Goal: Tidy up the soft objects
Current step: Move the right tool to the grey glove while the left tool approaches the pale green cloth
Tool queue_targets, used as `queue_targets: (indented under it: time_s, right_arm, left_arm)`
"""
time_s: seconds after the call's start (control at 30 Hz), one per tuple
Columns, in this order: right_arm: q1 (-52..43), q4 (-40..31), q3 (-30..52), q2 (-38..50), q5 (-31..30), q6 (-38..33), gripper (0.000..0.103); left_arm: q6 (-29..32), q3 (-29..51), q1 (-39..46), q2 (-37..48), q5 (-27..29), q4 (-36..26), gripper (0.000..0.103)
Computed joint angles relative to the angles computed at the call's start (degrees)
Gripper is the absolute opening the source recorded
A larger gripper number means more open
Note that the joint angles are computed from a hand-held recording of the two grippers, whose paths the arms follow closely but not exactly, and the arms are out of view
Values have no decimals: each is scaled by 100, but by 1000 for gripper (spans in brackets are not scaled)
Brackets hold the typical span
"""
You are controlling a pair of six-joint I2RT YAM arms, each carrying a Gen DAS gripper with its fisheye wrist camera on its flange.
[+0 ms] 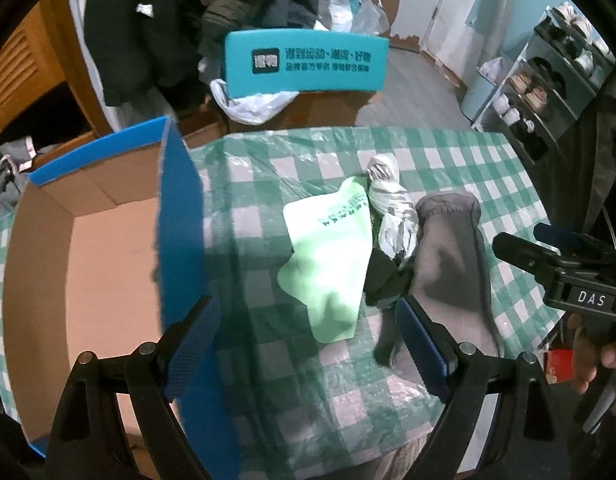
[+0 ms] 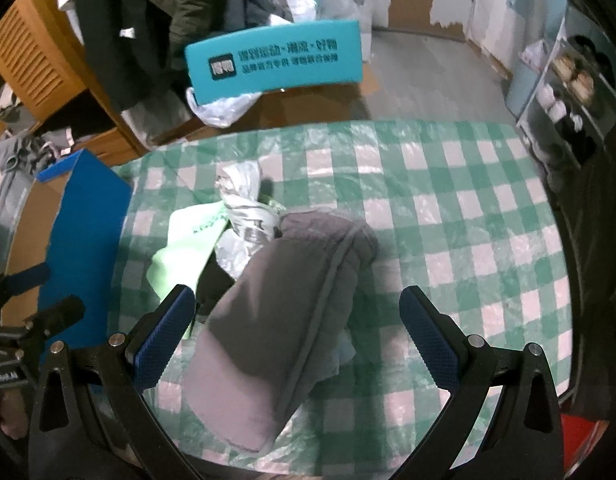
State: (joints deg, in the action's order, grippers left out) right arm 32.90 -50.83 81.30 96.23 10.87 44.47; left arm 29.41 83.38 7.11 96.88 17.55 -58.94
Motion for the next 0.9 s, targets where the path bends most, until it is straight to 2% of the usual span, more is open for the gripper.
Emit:
queue_targets:
  time_s: [0.47, 0.9]
  right_arm:
    - [-290, 433, -454, 289, -456, 29, 101]
    - [-338, 587, -453, 544, -650, -19, 101]
  left_arm:
    - [-332, -201, -552, 477, -275, 382, 91]
    - [-464, -331, -916, 1002, -588, 707, 91]
